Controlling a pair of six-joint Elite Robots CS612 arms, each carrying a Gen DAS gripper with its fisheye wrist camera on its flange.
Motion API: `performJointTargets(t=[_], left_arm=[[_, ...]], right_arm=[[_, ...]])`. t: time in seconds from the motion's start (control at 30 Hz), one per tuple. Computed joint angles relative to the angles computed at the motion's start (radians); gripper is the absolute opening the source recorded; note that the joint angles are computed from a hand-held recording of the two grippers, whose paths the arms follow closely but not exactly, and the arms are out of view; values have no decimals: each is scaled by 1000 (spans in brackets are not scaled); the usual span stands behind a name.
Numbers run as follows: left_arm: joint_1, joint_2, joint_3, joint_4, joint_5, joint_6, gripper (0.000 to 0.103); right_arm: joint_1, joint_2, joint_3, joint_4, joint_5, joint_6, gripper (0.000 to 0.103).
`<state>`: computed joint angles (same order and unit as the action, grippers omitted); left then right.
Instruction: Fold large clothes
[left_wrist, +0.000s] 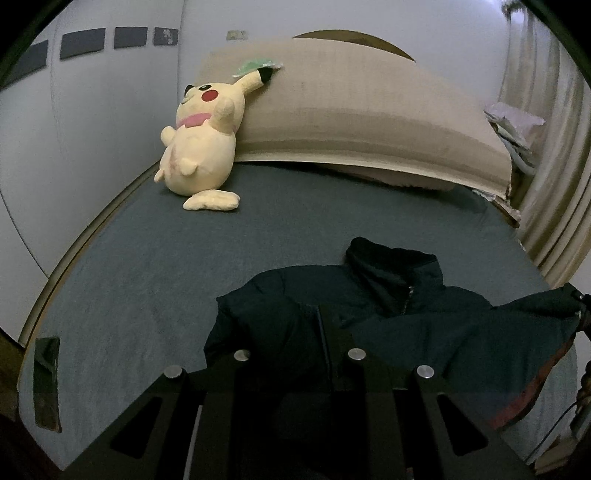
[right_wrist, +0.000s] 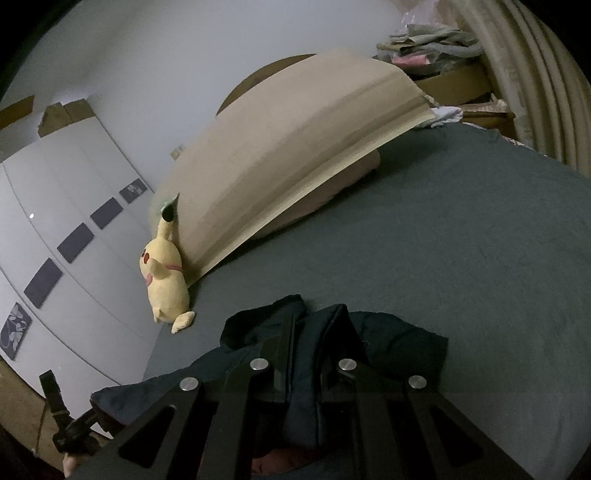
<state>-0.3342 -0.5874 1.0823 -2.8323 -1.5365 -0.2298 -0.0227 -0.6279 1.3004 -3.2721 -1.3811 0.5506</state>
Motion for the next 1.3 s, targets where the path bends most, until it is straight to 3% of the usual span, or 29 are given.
performJointTargets(t=[0.73, 1.3], left_arm=[[4, 56, -96, 88, -6, 15, 19], [6, 165, -325, 292, -21, 39, 19]], right_arm=[[2, 35, -62, 74, -12, -16, 8], [-6, 120, -227, 229, -14, 5, 8]])
